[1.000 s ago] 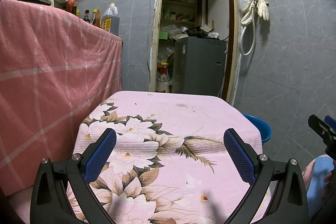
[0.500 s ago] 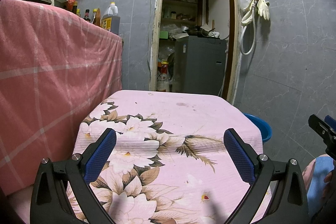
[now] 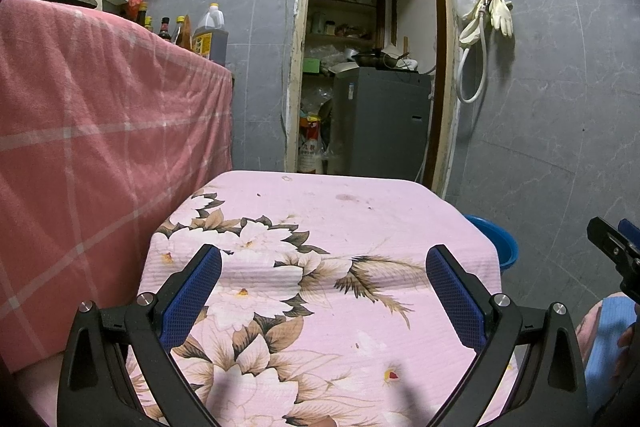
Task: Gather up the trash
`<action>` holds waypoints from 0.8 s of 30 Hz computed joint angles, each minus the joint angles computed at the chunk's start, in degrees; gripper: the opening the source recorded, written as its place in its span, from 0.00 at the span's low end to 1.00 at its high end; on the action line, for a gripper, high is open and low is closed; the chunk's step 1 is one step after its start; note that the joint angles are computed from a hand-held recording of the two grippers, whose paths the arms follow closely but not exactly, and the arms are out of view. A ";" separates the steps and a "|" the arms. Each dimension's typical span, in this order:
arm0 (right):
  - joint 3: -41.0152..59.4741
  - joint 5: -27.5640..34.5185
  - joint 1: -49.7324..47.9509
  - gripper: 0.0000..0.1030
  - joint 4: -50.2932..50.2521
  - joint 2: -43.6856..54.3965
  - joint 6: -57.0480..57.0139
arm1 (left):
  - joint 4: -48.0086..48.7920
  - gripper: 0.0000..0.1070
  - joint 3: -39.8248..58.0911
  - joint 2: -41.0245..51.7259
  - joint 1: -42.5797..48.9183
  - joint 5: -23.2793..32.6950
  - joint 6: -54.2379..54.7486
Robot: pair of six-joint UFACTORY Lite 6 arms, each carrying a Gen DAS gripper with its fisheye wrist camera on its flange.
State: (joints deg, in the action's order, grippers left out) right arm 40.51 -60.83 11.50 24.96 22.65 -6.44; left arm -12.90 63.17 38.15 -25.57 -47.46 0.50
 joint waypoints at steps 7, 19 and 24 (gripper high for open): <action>0.08 -0.04 0.12 1.00 0.04 0.20 0.09 | -0.93 0.94 1.42 1.04 -0.09 1.19 0.76; -0.03 -0.23 0.39 1.00 0.25 0.37 0.22 | -1.76 0.94 2.82 2.21 -0.07 2.18 0.57; 0.01 -0.28 0.52 1.00 0.44 0.40 0.11 | -2.94 0.94 2.85 2.40 -0.73 1.81 1.54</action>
State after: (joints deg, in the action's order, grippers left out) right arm 40.52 -61.11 12.01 25.41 23.05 -6.33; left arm -15.84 66.02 40.55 -26.30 -45.66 2.04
